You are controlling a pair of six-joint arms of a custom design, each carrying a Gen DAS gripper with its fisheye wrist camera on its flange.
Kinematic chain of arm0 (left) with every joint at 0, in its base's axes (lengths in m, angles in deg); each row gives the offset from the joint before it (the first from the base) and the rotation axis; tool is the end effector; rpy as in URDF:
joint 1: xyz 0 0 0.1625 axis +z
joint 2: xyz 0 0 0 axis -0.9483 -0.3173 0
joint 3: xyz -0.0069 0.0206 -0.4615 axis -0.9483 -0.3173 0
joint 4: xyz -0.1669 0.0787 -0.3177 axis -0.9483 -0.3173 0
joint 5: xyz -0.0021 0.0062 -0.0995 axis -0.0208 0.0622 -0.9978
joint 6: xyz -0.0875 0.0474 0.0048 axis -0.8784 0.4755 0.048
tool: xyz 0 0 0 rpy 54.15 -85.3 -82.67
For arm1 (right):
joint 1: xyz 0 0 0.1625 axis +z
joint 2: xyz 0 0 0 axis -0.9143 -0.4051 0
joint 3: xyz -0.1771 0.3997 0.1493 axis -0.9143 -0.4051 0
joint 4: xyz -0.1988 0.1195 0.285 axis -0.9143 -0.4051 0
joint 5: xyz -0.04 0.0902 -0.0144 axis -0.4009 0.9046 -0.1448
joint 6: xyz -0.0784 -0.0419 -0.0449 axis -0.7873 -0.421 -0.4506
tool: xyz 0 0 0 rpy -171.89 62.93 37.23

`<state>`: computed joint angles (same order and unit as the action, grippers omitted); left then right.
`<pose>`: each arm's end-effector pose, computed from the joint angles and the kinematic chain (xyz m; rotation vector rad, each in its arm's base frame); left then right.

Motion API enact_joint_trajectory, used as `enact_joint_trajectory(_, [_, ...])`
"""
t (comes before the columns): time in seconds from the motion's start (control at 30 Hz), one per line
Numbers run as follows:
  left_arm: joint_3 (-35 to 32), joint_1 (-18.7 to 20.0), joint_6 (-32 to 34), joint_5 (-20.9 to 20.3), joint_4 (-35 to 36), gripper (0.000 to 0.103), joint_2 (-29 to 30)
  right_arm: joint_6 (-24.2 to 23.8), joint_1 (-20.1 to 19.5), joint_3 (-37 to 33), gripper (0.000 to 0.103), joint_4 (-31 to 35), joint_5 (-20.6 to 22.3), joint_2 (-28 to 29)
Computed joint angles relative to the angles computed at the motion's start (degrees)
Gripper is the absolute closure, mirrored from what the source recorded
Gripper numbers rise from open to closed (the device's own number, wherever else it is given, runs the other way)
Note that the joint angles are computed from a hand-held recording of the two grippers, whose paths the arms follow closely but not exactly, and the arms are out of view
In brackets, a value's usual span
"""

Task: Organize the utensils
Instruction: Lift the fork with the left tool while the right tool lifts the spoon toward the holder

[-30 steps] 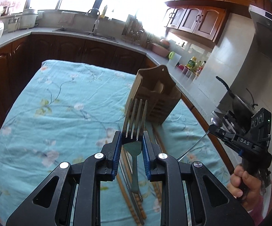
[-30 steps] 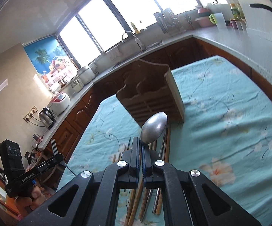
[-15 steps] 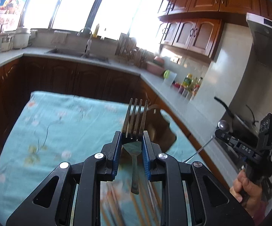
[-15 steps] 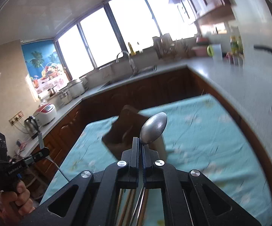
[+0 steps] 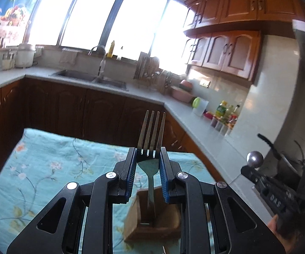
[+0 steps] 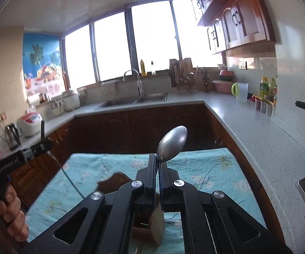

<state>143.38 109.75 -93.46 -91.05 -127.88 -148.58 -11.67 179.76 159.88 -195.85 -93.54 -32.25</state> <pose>-0.2631 -0.4684 0.2882 0.5625 2.4136 -1.4189 0.2859 -0.4468 0.2411 0.6177 -2.2379 1.3130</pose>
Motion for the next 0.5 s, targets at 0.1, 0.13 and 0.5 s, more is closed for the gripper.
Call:
enact_joint_trajectory(0.1, [-0.7,2.9,-0.4,-3.5,-0.9,0.084,2.4,0.4,-1.9,-0.4,0.101,1.3,0.6,1.8])
enact_joint_trajectory(0.13, [-0.5,3.2,-0.2,-3.5,-1.3,0.084,3.1,0.6,-2.3,-0.5,0.101,1.9,0.9,2.1])
enact_joint_trajectory(0.5, [1.2,4.6,-1.5,-3.3,0.6,0.084,6.8,3.9,-7.0,1.1,0.1,7.5,4.9,2.2])
